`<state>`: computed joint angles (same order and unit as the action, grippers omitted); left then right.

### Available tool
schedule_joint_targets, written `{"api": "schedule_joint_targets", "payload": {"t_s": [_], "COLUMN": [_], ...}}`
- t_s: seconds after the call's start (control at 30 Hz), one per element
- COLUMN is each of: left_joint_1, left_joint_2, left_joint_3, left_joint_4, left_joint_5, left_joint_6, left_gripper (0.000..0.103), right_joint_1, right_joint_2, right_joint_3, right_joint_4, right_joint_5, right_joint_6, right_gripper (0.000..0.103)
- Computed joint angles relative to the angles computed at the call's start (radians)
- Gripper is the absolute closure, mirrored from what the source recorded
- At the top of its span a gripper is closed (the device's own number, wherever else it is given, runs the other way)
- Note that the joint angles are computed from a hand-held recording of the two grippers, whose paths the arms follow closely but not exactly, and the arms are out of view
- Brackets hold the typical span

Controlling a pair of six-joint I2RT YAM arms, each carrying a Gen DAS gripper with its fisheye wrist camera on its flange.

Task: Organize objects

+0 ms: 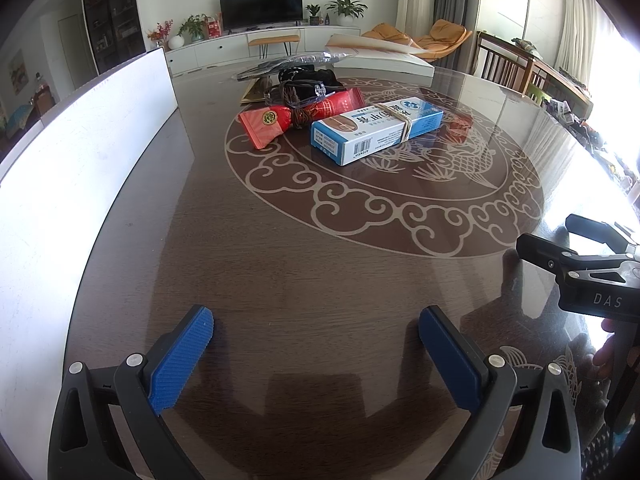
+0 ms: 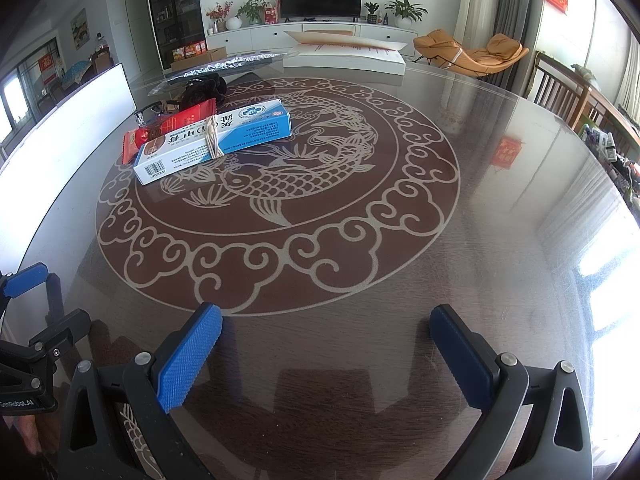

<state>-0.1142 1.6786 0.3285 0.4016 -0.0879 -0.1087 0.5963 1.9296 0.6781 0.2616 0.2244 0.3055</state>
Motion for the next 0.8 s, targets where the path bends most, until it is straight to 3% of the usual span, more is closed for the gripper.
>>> {"api": "schedule_joint_targets", "payload": {"t_s": [0.2, 0.4, 0.53, 0.8], "left_joint_1": [0.003, 0.078, 0.097, 0.134], "left_joint_2": [0.000, 0.017, 0.029, -0.008], "left_joint_3": [0.002, 0.064, 0.044, -0.007], "left_joint_4": [-0.003, -0.084, -0.024, -0.007], "left_joint_5": [0.006, 0.088, 0.075, 0.079], "left_joint_6": [0.004, 0.119, 0.102, 0.106], "left_gripper": [0.000, 0.000, 0.000, 0.000], "right_joint_1": [0.000, 0.000, 0.000, 0.000], "right_joint_2": [0.000, 0.000, -0.001, 0.000], "right_joint_3": [0.001, 0.000, -0.001, 0.000], "right_joint_4": [-0.001, 0.000, 0.000, -0.001], "right_joint_5": [0.000, 0.000, 0.000, 0.000], "right_joint_6": [0.000, 0.000, 0.001, 0.000], "right_gripper": [0.000, 0.000, 0.000, 0.000]}}
